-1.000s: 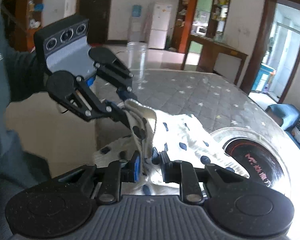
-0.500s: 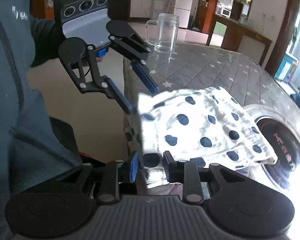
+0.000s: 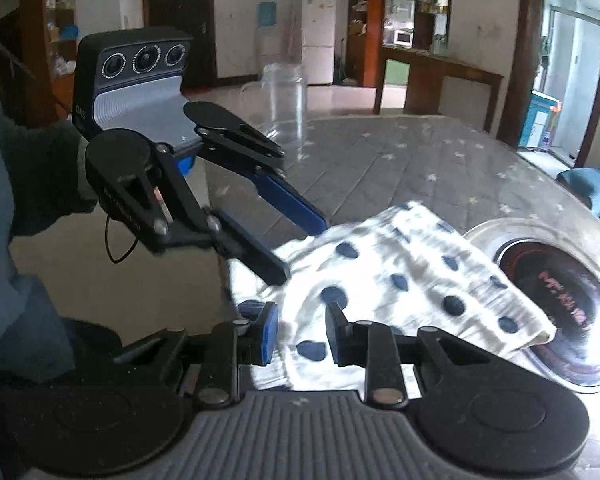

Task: Fold clothes

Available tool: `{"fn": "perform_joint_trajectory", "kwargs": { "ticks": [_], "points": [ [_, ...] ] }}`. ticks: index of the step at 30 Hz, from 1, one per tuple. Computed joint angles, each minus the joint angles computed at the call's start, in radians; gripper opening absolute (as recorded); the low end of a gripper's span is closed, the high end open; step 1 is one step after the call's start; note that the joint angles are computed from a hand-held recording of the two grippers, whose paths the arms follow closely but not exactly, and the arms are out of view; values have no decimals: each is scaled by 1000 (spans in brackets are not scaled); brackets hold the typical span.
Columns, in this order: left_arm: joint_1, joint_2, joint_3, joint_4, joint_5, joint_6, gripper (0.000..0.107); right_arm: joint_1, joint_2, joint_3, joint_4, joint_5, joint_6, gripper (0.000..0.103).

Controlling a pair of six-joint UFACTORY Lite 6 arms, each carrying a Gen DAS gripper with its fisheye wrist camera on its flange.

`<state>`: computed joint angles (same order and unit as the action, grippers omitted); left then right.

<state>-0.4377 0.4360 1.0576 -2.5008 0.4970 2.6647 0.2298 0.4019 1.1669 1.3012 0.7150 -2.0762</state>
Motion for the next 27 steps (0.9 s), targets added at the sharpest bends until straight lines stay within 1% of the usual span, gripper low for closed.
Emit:
{"fn": "perform_joint_trajectory", "kwargs": {
  "ticks": [3,5,9,12,14,17,22,27],
  "points": [
    [-26,20,4,-21,-49,51,49,-4,13,-27,7,-26,-30,26],
    [-38,33,0,-68,-68,121,50,-17,14,-40,6,-27,-31,26],
    [-22,22,-10,-9,-47,78,50,-52,-4,-47,-29,-6,21,26],
    [-19,3,-9,-20,-28,76,53,-71,0,5,-51,0,91,26],
    [-28,-2,-11,-67,-3,108,56,-76,23,58,-32,-15,113,26],
    [-48,29,25,-88,16,102,57,-69,105,175,3,-62,156,26],
    [-72,96,96,-36,-10,14,57,-47,306,414,36,-143,243,27],
    [-79,128,119,15,-42,-48,57,-37,496,639,-38,-203,409,27]
  ]
}}
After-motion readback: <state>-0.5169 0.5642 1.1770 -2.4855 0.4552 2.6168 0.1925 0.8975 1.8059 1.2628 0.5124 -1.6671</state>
